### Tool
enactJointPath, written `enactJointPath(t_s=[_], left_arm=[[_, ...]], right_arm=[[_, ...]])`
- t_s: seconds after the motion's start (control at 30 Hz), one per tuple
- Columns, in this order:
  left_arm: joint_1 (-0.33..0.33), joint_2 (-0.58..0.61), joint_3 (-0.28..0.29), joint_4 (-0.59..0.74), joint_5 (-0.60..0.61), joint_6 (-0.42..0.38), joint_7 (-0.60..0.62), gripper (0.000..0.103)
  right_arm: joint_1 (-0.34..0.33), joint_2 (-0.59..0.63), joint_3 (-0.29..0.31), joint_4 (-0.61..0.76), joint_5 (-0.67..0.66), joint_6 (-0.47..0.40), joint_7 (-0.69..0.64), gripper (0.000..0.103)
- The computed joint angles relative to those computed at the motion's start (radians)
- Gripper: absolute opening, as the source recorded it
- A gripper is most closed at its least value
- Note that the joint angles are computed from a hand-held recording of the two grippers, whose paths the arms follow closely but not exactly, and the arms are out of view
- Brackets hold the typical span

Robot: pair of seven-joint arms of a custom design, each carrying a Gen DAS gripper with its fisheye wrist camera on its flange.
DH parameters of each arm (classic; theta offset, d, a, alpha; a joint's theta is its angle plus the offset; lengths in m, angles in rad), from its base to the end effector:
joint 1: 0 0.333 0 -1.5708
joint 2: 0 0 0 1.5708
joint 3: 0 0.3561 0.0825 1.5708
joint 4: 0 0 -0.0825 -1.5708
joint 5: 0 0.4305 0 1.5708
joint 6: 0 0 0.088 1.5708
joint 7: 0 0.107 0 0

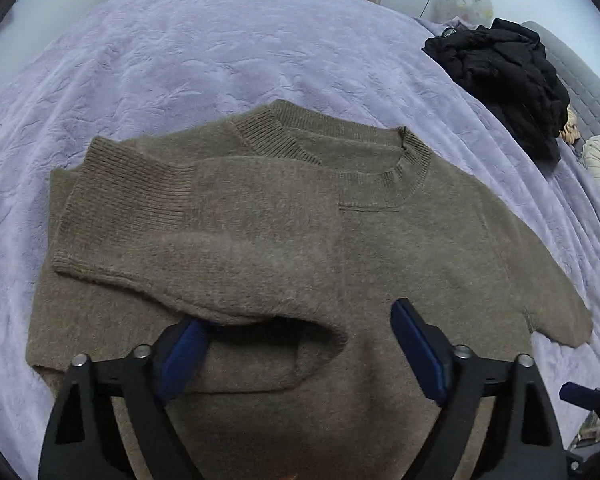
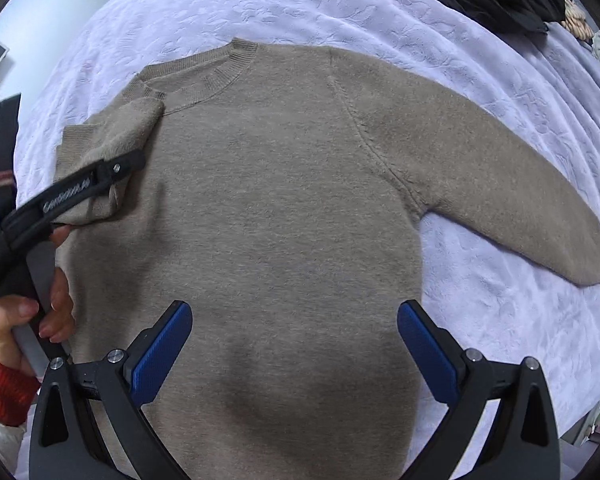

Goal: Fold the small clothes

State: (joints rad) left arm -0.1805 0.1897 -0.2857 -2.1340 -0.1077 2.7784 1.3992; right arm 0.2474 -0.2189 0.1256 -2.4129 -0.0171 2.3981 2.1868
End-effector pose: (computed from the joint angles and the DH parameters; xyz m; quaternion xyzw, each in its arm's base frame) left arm 0.5801 -0.2803 0.3799 -0.6208 0.7481 -0.2282 0.0529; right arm 0.4736 0.1863 0.4264 -0.6173 0.7800 -0.0482 0.0909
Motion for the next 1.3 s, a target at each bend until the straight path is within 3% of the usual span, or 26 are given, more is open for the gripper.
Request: enactJointPath(t_s=[0.1,0.2,0.3,0.33,0.43,0.6,0.63,0.7,0.73,0.77,0.8,0.97,1.03,1.13,1.23,1.3], left_arm=[[0.019,-0.061,0.000,-0.038,-0.030,-0.016,0.040,0.093],[0.027,-0.141,0.020,-0.090,-0.087,0.018,0.078,0.093],[0.034,-0.206,0.078,-0.146,0.025,0.016,-0.030,0.096],[0.042,-0.205,0.094,-0.149,0.077,0.000,-0.071,0.101],[0.072,-0.214,0.122,-0.172,0.277,-0.082,-0.219,0.103],[0.086,-0.180,0.134,-0.186,0.314,-0.120,-0.261,0.103],[0.085,-0.165,0.132,-0.179,0.320,-0.119,-0.270,0.103],[0.080,-0.139,0.130,-0.164,0.357,-0.116,-0.308,0.103],[0.077,-0.130,0.131,-0.158,0.381,-0.120,-0.333,0.103],[0.075,-0.122,0.131,-0.152,0.396,-0.124,-0.354,0.103],[0.074,-0.118,0.131,-0.151,0.400,-0.123,-0.369,0.103],[0.063,-0.102,0.130,-0.141,0.459,-0.119,-0.441,0.103],[0.060,-0.106,0.132,-0.142,0.485,-0.121,-0.465,0.103],[0.061,-0.106,0.135,-0.145,0.510,-0.122,-0.490,0.103],[0.064,-0.103,0.136,-0.142,0.519,-0.121,-0.500,0.103],[0.064,-0.106,0.135,-0.142,0.524,-0.124,-0.503,0.103]], right_arm=[[-0.003,0.023,-0.001,0.033,-0.025,0.007,-0.020,0.102],[-0.001,0.071,0.002,0.093,-0.071,0.043,-0.045,0.102],[0.026,0.160,0.006,0.200,-0.107,0.094,-0.121,0.102],[0.038,0.188,0.005,0.232,-0.115,0.103,-0.148,0.102],[0.096,0.327,0.009,0.385,-0.167,0.121,-0.262,0.102],[0.249,0.566,-0.049,0.635,-0.406,0.022,-0.338,0.102],[0.282,0.621,-0.069,0.693,-0.445,-0.035,-0.351,0.098],[0.333,0.677,-0.111,0.744,-0.511,-0.102,-0.350,0.074],[0.336,0.696,-0.118,0.758,-0.509,-0.112,-0.361,0.037],[0.324,0.685,-0.116,0.743,-0.475,-0.095,-0.361,0.016],[0.311,0.657,-0.120,0.712,-0.443,-0.055,-0.334,0.015],[0.177,0.399,-0.124,0.380,-0.190,0.391,-0.158,0.012],[0.118,0.343,-0.106,0.275,-0.034,0.487,-0.151,0.012],[0.010,0.301,-0.046,0.147,0.388,0.523,-0.305,0.012],[-0.034,0.292,-0.026,0.090,0.676,0.476,-0.493,0.016],[-0.054,0.281,-0.006,0.074,0.990,0.465,-0.712,0.024]])
